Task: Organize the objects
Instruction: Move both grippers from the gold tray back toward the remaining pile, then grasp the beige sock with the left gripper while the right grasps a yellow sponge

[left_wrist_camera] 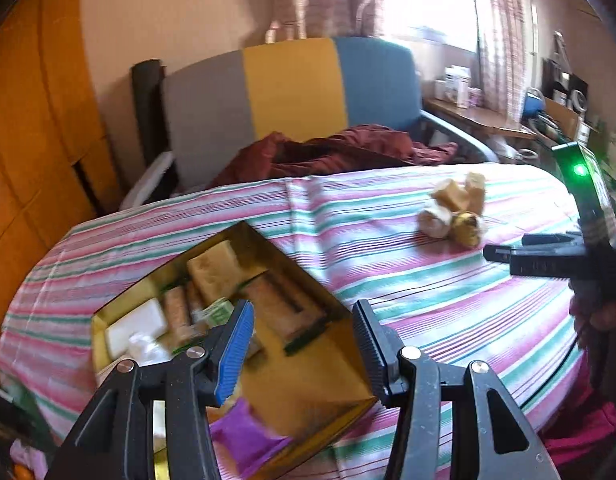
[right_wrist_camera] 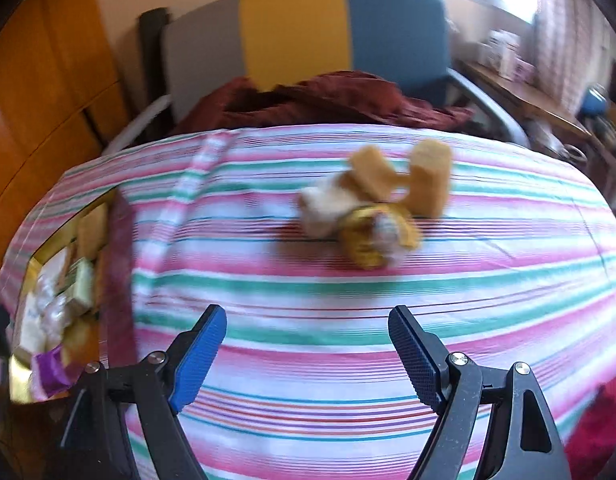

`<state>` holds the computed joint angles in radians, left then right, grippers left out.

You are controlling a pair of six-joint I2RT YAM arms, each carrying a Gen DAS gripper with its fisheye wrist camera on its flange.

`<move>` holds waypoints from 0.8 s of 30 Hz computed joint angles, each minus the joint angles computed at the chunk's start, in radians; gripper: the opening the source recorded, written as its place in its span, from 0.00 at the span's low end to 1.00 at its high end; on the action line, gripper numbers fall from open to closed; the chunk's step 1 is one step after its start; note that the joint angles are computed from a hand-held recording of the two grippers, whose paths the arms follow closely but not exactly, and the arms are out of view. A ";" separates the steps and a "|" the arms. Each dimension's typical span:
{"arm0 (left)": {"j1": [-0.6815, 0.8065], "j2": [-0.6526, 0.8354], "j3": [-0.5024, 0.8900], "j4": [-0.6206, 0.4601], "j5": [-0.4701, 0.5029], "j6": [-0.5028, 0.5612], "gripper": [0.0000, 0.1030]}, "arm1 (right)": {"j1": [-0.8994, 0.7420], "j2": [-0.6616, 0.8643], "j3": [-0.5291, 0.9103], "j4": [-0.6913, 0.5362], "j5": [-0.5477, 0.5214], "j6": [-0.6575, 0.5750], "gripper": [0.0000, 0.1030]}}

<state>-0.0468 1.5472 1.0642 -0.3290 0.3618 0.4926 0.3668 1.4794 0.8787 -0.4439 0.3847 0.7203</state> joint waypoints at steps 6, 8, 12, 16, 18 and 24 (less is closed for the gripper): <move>-0.121 0.064 0.076 -0.041 -0.026 -0.021 0.50 | -0.145 -0.090 -0.063 -0.026 -0.015 -0.062 0.81; -0.167 0.101 0.113 -0.054 -0.035 -0.032 0.55 | -0.188 -0.109 -0.087 -0.019 -0.022 -0.086 0.81; -0.250 0.203 0.219 -0.113 -0.064 -0.061 0.60 | -0.248 -0.126 -0.135 0.026 -0.053 -0.105 0.81; -0.322 0.321 0.345 -0.160 -0.089 -0.094 0.60 | -0.279 -0.137 -0.175 0.068 -0.085 -0.112 0.81; -0.352 0.371 0.398 -0.169 -0.096 -0.104 0.60 | -0.299 -0.133 -0.184 0.086 -0.108 -0.123 0.81; -0.415 0.587 0.666 -0.282 -0.086 -0.131 0.60 | -0.324 -0.154 -0.199 0.097 -0.140 -0.130 0.84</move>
